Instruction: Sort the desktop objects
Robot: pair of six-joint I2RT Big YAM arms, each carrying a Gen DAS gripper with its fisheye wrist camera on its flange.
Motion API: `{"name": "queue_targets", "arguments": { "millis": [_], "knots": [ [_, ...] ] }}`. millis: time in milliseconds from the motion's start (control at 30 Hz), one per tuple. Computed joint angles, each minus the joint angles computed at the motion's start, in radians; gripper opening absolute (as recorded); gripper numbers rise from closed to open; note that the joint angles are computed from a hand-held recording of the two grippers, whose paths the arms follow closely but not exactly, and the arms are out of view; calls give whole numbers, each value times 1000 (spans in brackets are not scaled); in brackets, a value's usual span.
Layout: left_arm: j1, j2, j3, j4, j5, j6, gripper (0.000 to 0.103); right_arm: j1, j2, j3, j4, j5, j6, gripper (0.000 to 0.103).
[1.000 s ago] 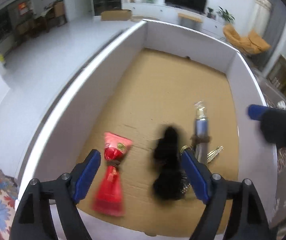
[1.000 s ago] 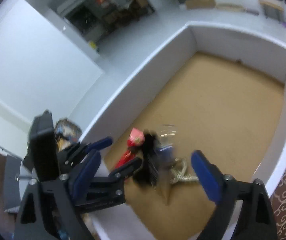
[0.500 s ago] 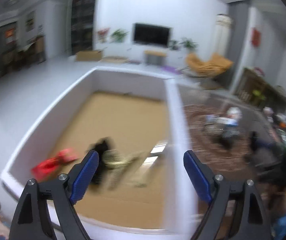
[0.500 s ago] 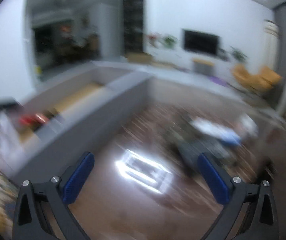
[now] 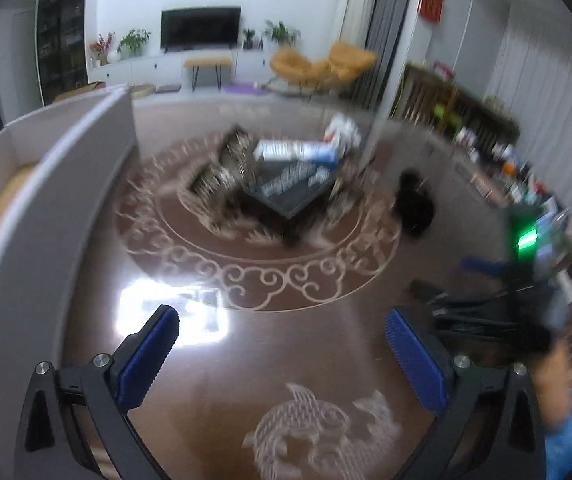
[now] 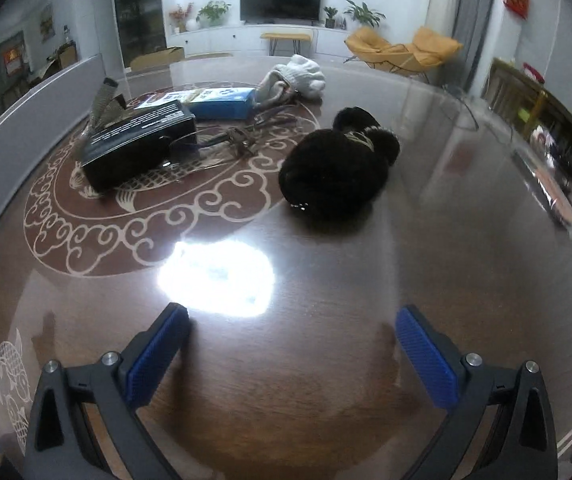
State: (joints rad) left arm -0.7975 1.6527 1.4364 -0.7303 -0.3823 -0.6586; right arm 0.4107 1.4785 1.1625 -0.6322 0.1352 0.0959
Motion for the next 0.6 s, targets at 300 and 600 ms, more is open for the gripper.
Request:
{"name": "queue_targets", "arguments": {
  "millis": [300, 600],
  "knots": [
    [9, 192, 153, -77, -36, 38, 103, -16, 20, 11, -2, -34, 22, 103],
    [14, 200, 157, -95, -20, 26, 103, -15, 21, 10, 0, -33, 23, 103]
  ]
}}
